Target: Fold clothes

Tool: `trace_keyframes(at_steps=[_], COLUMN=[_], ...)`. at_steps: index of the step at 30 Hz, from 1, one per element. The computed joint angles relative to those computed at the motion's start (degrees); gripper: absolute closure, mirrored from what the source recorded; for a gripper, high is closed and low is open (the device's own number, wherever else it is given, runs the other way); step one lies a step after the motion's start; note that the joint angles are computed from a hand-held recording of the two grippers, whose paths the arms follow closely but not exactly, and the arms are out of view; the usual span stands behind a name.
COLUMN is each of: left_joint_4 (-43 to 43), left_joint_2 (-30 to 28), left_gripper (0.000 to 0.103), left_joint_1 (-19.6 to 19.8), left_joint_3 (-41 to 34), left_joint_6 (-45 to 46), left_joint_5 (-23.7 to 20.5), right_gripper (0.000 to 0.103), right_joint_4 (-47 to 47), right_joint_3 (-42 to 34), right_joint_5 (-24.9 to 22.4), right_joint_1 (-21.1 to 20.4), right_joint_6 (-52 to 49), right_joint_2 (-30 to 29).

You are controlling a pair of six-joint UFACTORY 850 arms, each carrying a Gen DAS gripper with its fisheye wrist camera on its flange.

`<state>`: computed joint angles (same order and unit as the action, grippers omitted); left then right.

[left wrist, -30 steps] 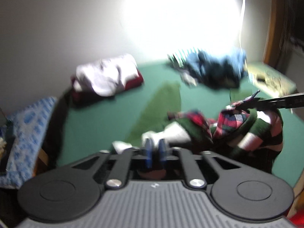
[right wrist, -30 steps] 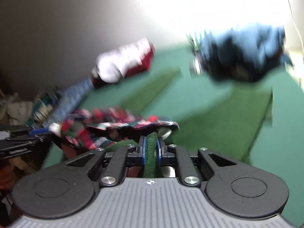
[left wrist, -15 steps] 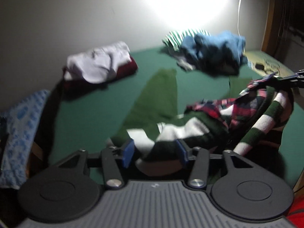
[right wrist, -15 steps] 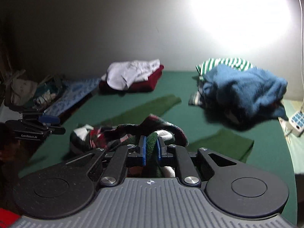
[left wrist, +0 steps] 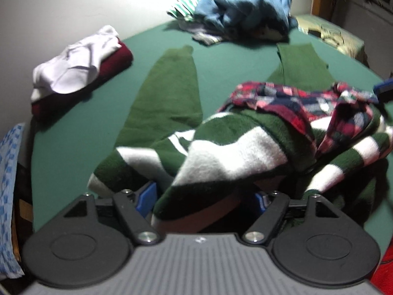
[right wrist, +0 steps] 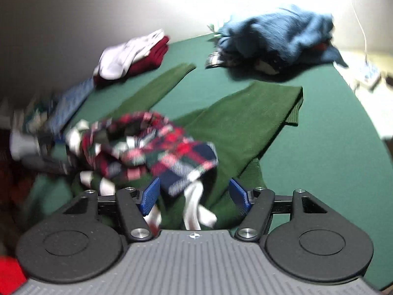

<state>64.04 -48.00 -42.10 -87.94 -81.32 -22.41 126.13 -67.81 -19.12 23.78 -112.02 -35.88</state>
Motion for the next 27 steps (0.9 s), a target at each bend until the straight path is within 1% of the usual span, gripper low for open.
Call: trace_keyframes(at_steps=[1, 2, 4, 5, 6, 7, 8, 9, 10, 12, 13, 15, 17, 19, 21, 22, 24, 26, 27], left_joint_4=[-0.6, -0.2, 1.6, 2.4, 3.1, 3.9, 4.6, 5.2, 5.8, 7.4, 8.6, 10.7, 13.1, 14.4, 15.4, 15.4, 14.3, 14.1, 14.0], left_joint_2=[-0.3, -0.5, -0.4, 0.2, 0.8, 1.5, 2.2, 2.9, 3.5, 4.7, 5.3, 6.5, 7.7, 9.2, 11.0, 12.0, 13.5, 14.4, 14.6], left_gripper=[0.040, 0.042, 0.051, 0.054, 0.061, 0.068, 0.069, 0.073, 0.076, 0.080, 0.084, 0.088, 0.088, 0.088, 0.087, 0.083, 0.072, 0.072, 0.067], left_joint_1=[-0.2, -0.6, -1.2, -1.4, -1.6, -1.7, -1.9, -2.1, -2.3, -2.8, -3.0, -3.6, -4.2, -4.8, -5.0, -5.0, -5.1, -4.7, -4.1], left_joint_3=[-0.4, -0.6, -0.3, 0.4, 1.2, 2.0, 2.8, 3.6, 4.4, 5.9, 6.7, 8.1, 9.6, 10.9, 12.7, 13.5, 14.5, 14.9, 14.6], left_joint_6=[1.1, 1.1, -0.6, -2.1, -3.6, -5.2, -6.8, -8.3, -9.8, -13.3, -15.5, -19.7, -23.5, -24.7, -24.5, -23.6, -20.0, -16.3, -14.4], left_joint_5=[-0.4, -1.1, -2.2, -2.4, -2.4, -2.2, -2.1, -2.0, -1.9, -1.6, -1.4, -1.0, -0.4, 0.0, 1.8, 2.4, 1.9, 0.2, -0.6], right_gripper=[0.037, 0.037, 0.037, 0.037, 0.037, 0.040, 0.040, 0.043, 0.055, 0.074, 0.078, 0.081, 0.083, 0.085, 0.085, 0.086, 0.086, 0.087, 0.087], right_joint_4=[-2.8, -5.5, -8.5, -9.7, -9.5, -8.5, -8.2, -7.9, -7.4, -6.4, -5.7, -3.0, 0.8, 1.6, 0.6, -0.6, -3.4, -8.2, -11.4], right_joint_3=[-1.4, -2.7, -4.7, -5.7, -6.2, -6.4, -6.8, -7.2, -7.6, -8.0, -8.0, -7.5, -6.6, -5.4, -3.9, -3.1, -1.7, -0.9, -0.7], right_joint_5=[-0.4, -0.8, -1.5, -1.8, -2.1, -2.4, -2.2, -1.5, -0.6, 1.1, 1.1, 0.5, -0.4, -2.2, -4.2, -4.9, -5.7, -4.4, -3.5], right_joint_1=[-0.1, -0.2, 0.1, 0.2, 0.4, 0.7, 1.0, 1.3, 1.5, 1.8, 1.6, 1.3, 1.3, 1.0, 0.8, 0.6, 0.6, 1.1, 1.4], right_joint_6=[4.6, 9.1, 14.1, 16.1, 16.3, 15.6, 15.3, 14.8, 13.7, 11.7, 11.1, 8.6, 3.8, 1.2, 0.5, 0.5, 0.8, 2.5, 4.5], right_joint_2=[-1.1, -2.2, -4.0, -4.8, -5.4, -5.7, -6.0, -6.3, -6.5, -6.8, -6.7, -6.3, -5.3, -4.1, -2.6, -1.9, -0.4, 0.6, 0.9])
